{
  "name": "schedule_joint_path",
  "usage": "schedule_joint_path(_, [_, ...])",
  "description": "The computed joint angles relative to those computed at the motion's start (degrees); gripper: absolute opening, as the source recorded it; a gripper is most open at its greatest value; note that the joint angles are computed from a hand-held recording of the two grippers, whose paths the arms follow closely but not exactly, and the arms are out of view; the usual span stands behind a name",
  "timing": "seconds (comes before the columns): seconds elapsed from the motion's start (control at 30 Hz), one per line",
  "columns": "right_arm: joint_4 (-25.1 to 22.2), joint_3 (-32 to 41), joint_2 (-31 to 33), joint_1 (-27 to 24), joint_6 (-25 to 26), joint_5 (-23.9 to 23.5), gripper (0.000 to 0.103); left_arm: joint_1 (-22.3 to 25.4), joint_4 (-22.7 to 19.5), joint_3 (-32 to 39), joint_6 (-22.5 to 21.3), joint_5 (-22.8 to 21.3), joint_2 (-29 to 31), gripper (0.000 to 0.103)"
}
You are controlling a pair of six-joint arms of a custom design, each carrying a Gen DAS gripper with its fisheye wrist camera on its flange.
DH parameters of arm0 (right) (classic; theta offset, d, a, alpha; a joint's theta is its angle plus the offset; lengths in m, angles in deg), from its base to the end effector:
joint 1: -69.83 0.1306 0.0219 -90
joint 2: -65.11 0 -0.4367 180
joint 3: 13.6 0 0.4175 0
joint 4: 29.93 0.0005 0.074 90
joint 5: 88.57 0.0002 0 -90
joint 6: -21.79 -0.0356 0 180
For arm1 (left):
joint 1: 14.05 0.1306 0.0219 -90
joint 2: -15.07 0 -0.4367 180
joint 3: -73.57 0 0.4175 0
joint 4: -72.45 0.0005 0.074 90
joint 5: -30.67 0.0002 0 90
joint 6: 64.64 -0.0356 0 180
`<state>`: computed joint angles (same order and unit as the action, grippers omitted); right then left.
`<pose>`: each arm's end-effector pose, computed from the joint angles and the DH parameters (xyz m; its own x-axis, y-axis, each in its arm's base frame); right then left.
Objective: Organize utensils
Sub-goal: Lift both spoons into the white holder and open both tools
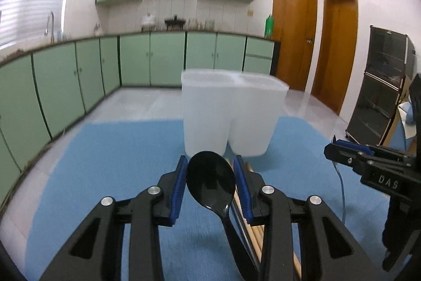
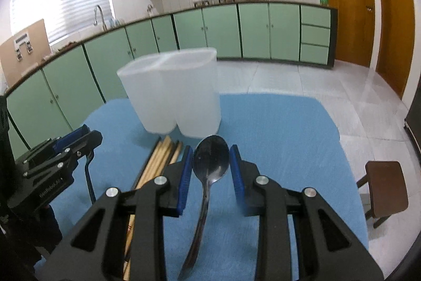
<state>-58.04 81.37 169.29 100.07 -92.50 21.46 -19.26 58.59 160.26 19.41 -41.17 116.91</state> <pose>0.5475 0.3045 0.4219 -0.5752 0.1120 -0.8103 -0.0013 0.9905 0.1379 0.6051 -0.0668 0.3964 -0.4433 0.1393 -0.8855 0.4059 0.9120 -0.0597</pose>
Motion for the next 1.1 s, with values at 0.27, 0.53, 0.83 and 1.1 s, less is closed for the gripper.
schedule_joint_path(0.27, [4.7,0.4,-1.9,0.2,1.3,0.5,0.027,0.9,5.2,-1.4,1.7,0.6,-1.9,0.035])
schedule_joint_path(0.53, [7.7,9.1,0.2,-2.4,7.0,0.4,0.027,0.1,9.6,7.4,4.3,0.4,0.9,0.035])
schedule_joint_path(0.83, [7.5,24.0,10.2,-6.1,8.8,3.2,0.027,-2.3,9.9,23.7,3.6,-4.5,10.9,0.035])
schedule_joint_path(1.1, [2.6,31.5,17.5,-7.0,9.0,4.6,0.027,-3.0,5.7,28.6,2.6,-6.8,16.8,0.036])
